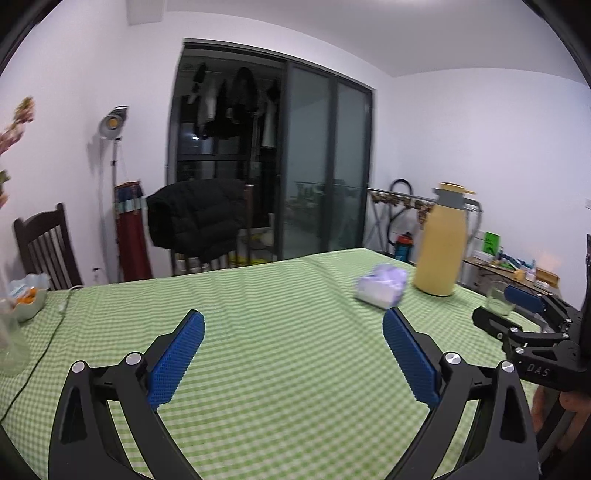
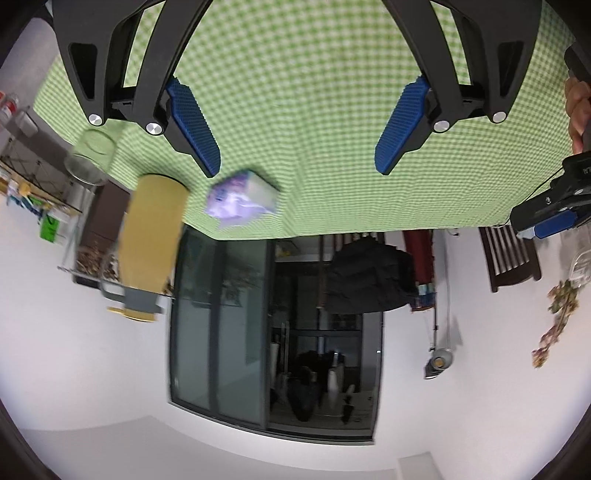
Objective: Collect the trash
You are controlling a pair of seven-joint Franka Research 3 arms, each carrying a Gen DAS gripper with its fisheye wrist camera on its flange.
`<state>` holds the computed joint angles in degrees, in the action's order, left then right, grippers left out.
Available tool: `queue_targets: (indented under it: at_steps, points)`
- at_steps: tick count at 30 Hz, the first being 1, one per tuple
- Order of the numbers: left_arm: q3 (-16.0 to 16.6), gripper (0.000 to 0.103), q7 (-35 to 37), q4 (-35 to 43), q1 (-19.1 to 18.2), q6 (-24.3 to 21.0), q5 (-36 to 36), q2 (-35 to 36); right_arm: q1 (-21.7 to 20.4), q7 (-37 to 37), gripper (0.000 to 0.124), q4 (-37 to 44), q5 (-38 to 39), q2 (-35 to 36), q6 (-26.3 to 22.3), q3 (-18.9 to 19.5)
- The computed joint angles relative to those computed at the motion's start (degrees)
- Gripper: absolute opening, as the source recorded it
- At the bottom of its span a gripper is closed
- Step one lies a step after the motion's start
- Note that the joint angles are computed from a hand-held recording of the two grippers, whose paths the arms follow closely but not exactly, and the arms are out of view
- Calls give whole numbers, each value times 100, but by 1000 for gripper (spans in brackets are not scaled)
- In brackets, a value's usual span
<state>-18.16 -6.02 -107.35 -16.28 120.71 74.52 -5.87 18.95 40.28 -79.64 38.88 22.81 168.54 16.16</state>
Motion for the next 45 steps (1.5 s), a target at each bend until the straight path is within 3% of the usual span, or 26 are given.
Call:
queue_targets:
  at_steps: [4,7,15,18,20,22,29,34,45]
  points:
    - [-10,94,-366,-706,95,-303,-45,-514,17,-286,82,-112,178,27,224,236]
    - [-18,94,-620,-1285,222,-249,-275,-983,62,-391,82,-240,237,72,341,313]
    - [-374,94,-949,-2075,470,-841,-519,-1511,19,-504,82,-600,410,155,580,443]
    - [-359,95,-906,-2163,462,-875,-597,-1514,20,-375,82,-645,368,183,672,419]
    - [-341,95,-949,-2250,462,-822,-587,-1548,-148,-487,85,-650,547,194,820,634]
    - [-318,95,-943,-2275,478,-766,-583,-1526,-81,-350,85,-660,447,185,855,532]
    - [-317,95,-957,-2304,513,-741,-727,-1559,-495,-703,93,-787,755,191,1294,1116]
    - [-346,95,-852,-2253,505,-775,-661,-1501,-1262,-1200,95,-893,985,304,1702,2158]
    - [-323,95,-879,-2236,463,-834,-666,-1481,-1222,-472,95,-948,259,335,1731,2060]
